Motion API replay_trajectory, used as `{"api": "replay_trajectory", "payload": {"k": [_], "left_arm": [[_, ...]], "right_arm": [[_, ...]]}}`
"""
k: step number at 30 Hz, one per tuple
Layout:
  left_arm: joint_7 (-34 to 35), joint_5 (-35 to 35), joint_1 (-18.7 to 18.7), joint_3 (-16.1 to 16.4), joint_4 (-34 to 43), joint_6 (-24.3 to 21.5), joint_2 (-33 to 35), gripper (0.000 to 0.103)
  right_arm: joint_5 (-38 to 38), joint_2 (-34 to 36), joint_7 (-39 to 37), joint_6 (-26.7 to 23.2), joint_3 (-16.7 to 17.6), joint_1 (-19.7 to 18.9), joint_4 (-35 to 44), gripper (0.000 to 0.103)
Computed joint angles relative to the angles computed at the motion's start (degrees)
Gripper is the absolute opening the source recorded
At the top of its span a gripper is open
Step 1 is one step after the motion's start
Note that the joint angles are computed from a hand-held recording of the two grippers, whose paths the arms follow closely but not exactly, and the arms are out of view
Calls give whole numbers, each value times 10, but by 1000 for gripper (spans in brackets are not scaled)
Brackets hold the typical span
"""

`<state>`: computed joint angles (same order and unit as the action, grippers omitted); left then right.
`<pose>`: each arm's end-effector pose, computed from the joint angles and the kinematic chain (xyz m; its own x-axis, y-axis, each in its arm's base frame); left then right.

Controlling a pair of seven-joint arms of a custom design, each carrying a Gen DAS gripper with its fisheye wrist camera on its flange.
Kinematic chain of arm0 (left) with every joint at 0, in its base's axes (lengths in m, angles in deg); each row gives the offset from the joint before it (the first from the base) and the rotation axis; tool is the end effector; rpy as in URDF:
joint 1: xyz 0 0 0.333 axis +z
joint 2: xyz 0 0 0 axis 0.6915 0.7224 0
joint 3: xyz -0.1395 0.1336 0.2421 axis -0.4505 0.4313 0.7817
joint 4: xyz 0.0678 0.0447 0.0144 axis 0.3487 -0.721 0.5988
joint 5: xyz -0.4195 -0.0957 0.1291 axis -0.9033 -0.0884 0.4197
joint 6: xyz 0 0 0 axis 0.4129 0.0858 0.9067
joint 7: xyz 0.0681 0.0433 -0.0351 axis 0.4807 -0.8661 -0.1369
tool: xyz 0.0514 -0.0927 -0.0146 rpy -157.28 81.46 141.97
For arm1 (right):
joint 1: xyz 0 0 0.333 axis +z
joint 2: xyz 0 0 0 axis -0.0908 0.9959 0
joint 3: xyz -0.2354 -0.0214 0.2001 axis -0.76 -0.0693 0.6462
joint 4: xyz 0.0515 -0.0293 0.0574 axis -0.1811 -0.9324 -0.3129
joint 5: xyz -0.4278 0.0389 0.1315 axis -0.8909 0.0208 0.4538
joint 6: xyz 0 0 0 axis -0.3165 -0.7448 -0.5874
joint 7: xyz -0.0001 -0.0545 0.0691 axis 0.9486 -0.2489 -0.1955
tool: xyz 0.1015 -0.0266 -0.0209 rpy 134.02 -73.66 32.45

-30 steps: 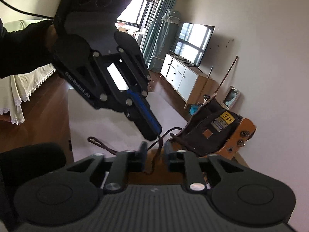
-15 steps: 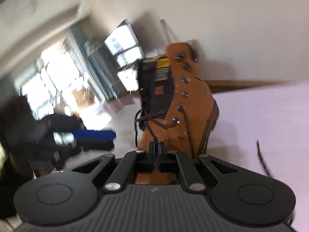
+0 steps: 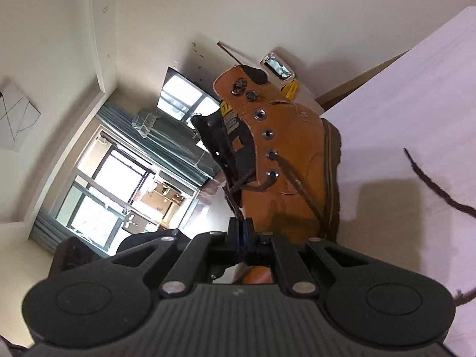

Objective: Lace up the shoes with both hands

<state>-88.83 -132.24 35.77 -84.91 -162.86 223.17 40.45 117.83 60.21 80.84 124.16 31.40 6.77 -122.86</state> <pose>0.6162 -0.1703 0.4404 -0.7796 -0.5691 -0.2616 -0.1221 0.5478 -0.8276 0.6499 0.2130 0.4134 0.3240 -0.5209 -0.7898 -0.7947 0.3031 -0.5259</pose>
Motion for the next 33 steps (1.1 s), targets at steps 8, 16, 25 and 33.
{"api": "replay_trajectory", "payload": {"k": [8, 16, 25, 33], "left_arm": [[57, 51, 0, 8, -22, 8, -25, 3], [130, 62, 4, 26, -43, -47, -50, 3], [150, 88, 5, 33, -55, -66, -60, 3], [138, 83, 6, 33, -49, -62, -51, 4]], "right_arm": [[-63, -39, -179, 111, -3, 23, -28, 16], [-147, -53, -430, 49, -12, 31, -35, 32], [-270, -33, -465, 18, -10, 31, -9, 12], [-287, -33, -454, 16, -4, 29, -10, 3]]}}
